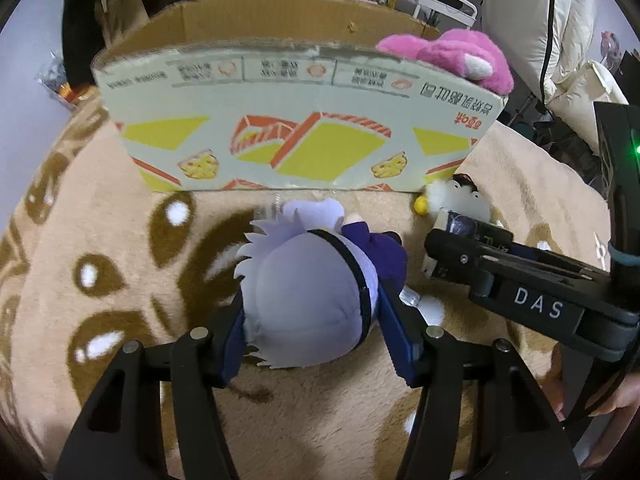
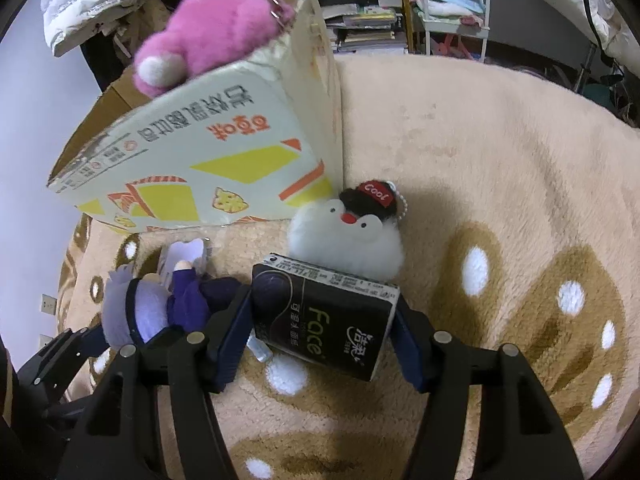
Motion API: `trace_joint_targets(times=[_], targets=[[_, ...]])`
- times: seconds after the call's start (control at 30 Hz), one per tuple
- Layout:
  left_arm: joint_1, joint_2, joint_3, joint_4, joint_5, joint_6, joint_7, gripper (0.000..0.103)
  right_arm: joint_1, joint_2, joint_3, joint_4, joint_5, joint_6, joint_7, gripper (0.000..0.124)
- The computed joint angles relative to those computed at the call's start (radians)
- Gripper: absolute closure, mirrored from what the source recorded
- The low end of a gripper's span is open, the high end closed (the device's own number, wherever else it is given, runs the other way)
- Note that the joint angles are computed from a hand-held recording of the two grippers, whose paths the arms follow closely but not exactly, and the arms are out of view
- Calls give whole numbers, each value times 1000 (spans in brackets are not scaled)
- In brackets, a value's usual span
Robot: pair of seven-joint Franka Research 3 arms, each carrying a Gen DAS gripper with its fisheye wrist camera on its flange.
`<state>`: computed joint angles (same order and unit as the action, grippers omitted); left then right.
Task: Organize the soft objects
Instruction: 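Close the left tool on the white-haired doll while the right tool grasps the black tissue pack, then carry the doll and tissue pack over the box and release them inside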
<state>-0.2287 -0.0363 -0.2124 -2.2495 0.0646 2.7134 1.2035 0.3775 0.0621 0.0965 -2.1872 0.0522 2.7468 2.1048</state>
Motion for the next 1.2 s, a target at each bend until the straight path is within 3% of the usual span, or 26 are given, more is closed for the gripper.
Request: trace_joint_targets(times=[0.17,0.4,0.57,0.63,0.9,1.2], targets=[[15,-37,-10,-25,185,-5,-164,45,2,-26,3,-18,-22,30,15,57],[46,-116,-34,-64,436,11,-397,45,-13,-90,16,-77,-121,172,67,57],[109,-196,-66,-93,630,28,-604,45,-48,-131,42,-109,-216,268,131,57],[140,-229,-86,-102,722,31,-691,45,-76,-138,64,-111,-281,290,183,57],[208,-310,-133,-98,1013,13,-924,45,-262,-155,188,-48,-782,358,587,57],[223,-339,-123,-67,1170,22,-1033,45,-251,-156,152,23,-1015,356,751,57]])
